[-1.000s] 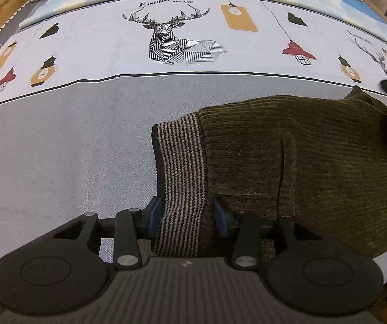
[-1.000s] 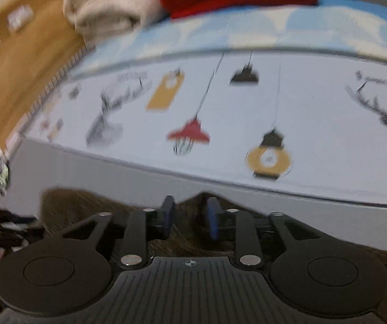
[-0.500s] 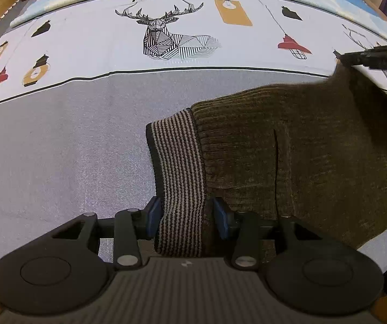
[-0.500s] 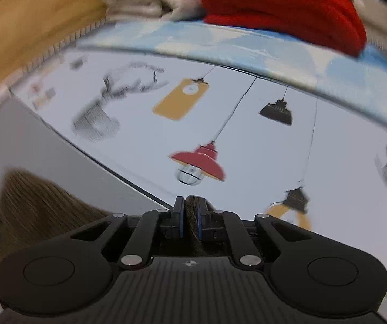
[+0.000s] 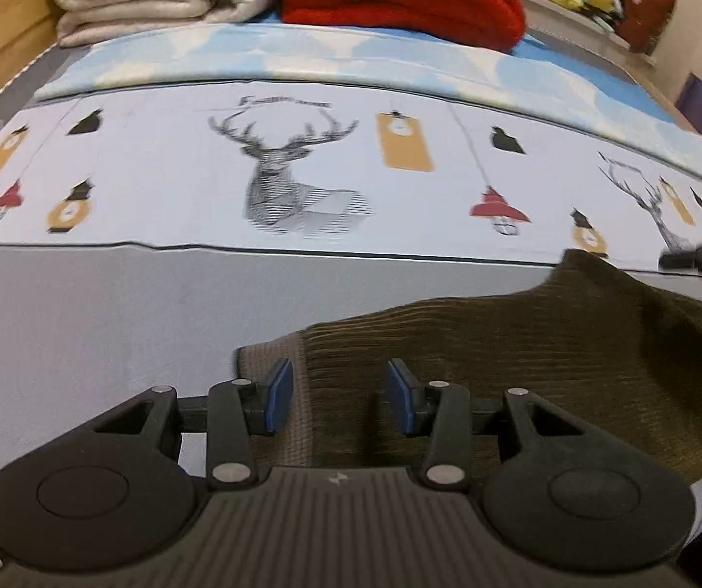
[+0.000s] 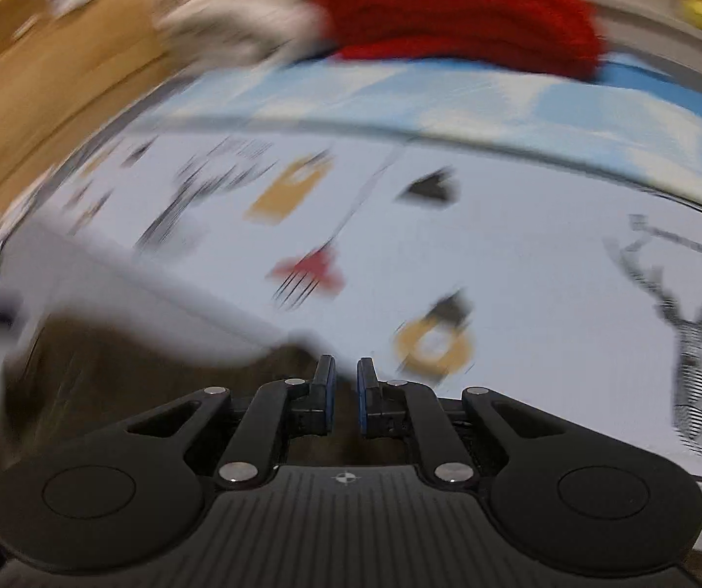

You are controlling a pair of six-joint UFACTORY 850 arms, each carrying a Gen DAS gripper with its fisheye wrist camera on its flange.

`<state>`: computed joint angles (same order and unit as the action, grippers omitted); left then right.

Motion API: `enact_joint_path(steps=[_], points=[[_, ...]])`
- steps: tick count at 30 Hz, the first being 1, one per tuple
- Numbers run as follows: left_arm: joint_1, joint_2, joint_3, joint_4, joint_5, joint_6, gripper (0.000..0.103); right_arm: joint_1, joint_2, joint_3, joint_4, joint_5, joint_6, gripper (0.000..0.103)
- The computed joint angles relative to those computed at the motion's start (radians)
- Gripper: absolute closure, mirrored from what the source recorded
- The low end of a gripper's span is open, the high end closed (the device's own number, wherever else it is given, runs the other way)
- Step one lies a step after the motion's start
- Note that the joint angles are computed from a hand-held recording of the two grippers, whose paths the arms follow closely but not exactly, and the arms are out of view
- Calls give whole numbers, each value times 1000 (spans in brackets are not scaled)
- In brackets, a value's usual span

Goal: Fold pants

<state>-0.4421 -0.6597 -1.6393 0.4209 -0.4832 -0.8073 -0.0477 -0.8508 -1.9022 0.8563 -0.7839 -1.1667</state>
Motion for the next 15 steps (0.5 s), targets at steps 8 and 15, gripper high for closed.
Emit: enact_joint_path(steps=[8,15], points=[[-51,-68,-108,-21,-46,78,56,-20,82,157,-252,199,-14,91],[-52,-107,-160,-43,-90,107,56,-56,11,94,-355,180,53,55]])
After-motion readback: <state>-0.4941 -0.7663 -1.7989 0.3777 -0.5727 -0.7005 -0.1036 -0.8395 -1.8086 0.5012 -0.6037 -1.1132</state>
